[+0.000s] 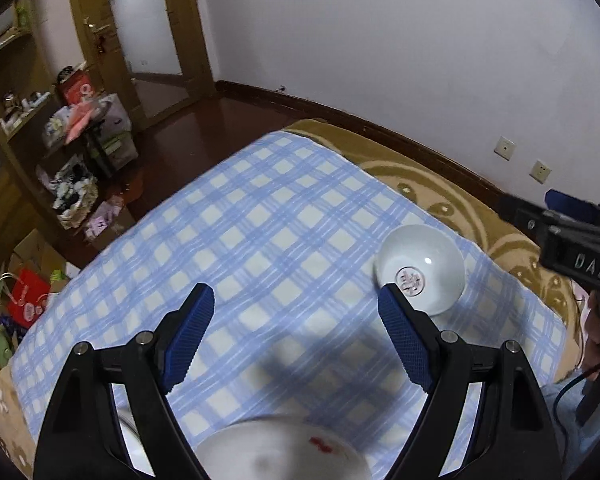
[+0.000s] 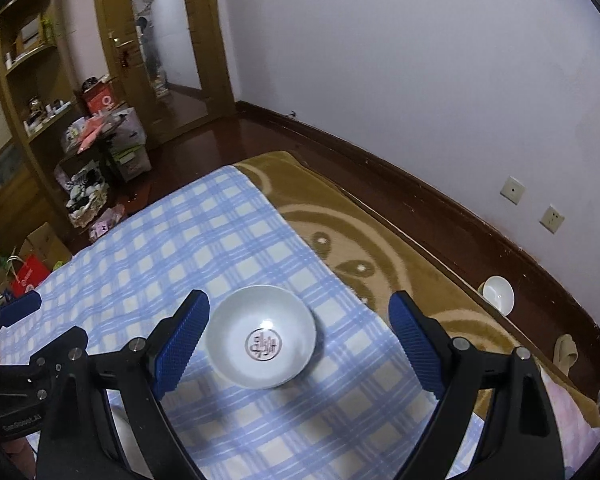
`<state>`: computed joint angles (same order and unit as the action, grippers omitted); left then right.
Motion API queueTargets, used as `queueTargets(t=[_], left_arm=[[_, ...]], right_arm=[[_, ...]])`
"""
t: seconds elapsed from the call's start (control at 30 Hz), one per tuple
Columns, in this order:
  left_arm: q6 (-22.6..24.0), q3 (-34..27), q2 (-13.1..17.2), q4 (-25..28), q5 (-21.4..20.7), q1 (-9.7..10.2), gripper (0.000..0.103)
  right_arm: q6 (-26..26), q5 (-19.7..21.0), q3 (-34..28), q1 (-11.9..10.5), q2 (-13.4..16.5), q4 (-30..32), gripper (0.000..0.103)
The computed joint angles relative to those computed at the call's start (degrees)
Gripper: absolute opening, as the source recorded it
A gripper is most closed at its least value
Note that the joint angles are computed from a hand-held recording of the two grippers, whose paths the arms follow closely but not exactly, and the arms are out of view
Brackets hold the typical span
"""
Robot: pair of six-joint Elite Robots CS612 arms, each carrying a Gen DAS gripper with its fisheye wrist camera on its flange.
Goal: Organize plates and bowls
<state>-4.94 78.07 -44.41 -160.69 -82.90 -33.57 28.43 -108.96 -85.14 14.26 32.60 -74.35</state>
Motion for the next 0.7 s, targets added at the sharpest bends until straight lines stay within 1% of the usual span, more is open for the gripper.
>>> queueTargets(t=[0.07,0.17,0.23,0.27,0.3,0.37,0.43,0.5,0.53,0.57,0.6,0.67,0.7], left_arm=[[0.2,-1.8,1.3,1.3,0.2,-0.4,0.083],[1.0,-3.7,3.1,1.6,0.8,-0.96,0.083],[0.2,-5.5,4.5,3.0,0.1,-1.13,0.083],[-0.4,-6.4,5.2,3.6,-0.5,-1.14,0.083],[-0.8,-7.1,5.8,4.1,-0.9,-1.2,0.083],[-1.2,-8.4,7.0,5.0,-1.0,-1.43,0.083],[-1.5,-9.5,7.9,6.2,-1.5,-1.49,0.083],[-2.5,-10.8,8.9,7.8,-2.4,-1.43,0.083],[-3.0,-11.3,9.3,8.9,-2.6,-1.41,0.083],[-3.5,-11.8,9.6,10.1,-3.3,-1.31,0.08],[-3.3,-12.3,10.0,10.9,-3.8,-1.33,0.076],[-4.0,-12.4,10.4,11.3,-2.5,-1.6,0.063],[-5.0,-12.6,10.7,11.6,-2.6,-1.59,0.058]], right_arm=[[0.8,1.2,0.1,-0.6,0.4,0.3,0.095],[2.0,3.3,0.1,-1.6,1.0,1.6,0.095],[3.0,4.8,-0.2,-2.2,1.7,2.0,0.095],[3.3,6.2,-0.5,-2.6,2.1,2.1,0.095],[3.9,7.7,-0.7,-3.0,2.4,2.3,0.094],[5.4,11.0,-1.2,-3.8,3.2,2.6,0.086],[6.7,12.6,-1.2,-4.3,3.6,3.7,0.085],[6.5,12.1,-0.8,-4.3,3.7,4.3,0.078],[6.4,12.3,-0.6,-4.4,3.7,4.6,0.072],[6.8,13.3,-0.5,-4.5,3.8,5.1,0.065],[7.0,14.4,-0.5,-4.7,3.9,5.2,0.062],[7.5,17.1,-0.3,-5.1,4.2,5.4,0.05],[7.5,17.6,-0.1,-5.1,4.2,5.4,0.047]])
